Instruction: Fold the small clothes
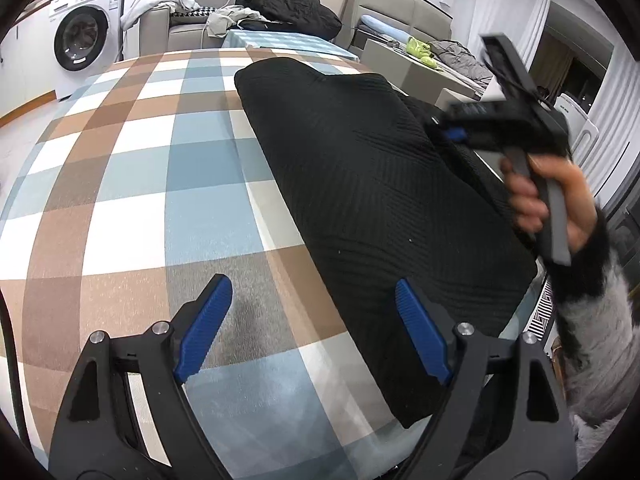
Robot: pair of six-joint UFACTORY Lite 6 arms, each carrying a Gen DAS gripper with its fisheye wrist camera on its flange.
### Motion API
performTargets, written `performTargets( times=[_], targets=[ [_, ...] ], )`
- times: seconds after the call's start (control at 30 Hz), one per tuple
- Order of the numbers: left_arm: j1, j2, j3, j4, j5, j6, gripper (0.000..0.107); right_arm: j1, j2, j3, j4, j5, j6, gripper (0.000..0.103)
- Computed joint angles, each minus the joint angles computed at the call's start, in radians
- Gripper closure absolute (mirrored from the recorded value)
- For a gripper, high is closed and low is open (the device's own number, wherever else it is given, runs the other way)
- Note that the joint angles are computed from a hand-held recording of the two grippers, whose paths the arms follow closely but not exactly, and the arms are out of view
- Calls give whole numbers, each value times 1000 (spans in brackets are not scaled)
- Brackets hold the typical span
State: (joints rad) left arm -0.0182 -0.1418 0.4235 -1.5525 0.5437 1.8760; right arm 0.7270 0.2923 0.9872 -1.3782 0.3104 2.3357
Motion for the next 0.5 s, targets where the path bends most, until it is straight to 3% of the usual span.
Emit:
performTargets(
  times=[0.1, 0.17, 0.23, 0.3, 0.43, 0.5],
  targets=[
    [7, 16, 10, 1, 6, 5, 25, -80, 92, 104, 97, -32, -113, 75],
    [13, 19, 12, 3, 9, 7, 25, -93, 101, 118, -23, -41, -20, 92],
    [19, 14, 10, 3, 7, 15, 25, -24, 35, 100, -197, 44, 74, 93],
    [26, 10, 5, 1, 11, 23, 25, 63, -22, 79, -210, 163, 24, 93],
    [29, 17, 6, 1, 12, 26, 25, 64, 18, 137, 152, 295, -266, 89],
    [28, 4, 0, 0, 9, 28, 25, 30, -5, 113, 233, 276, -304, 89]
  ],
)
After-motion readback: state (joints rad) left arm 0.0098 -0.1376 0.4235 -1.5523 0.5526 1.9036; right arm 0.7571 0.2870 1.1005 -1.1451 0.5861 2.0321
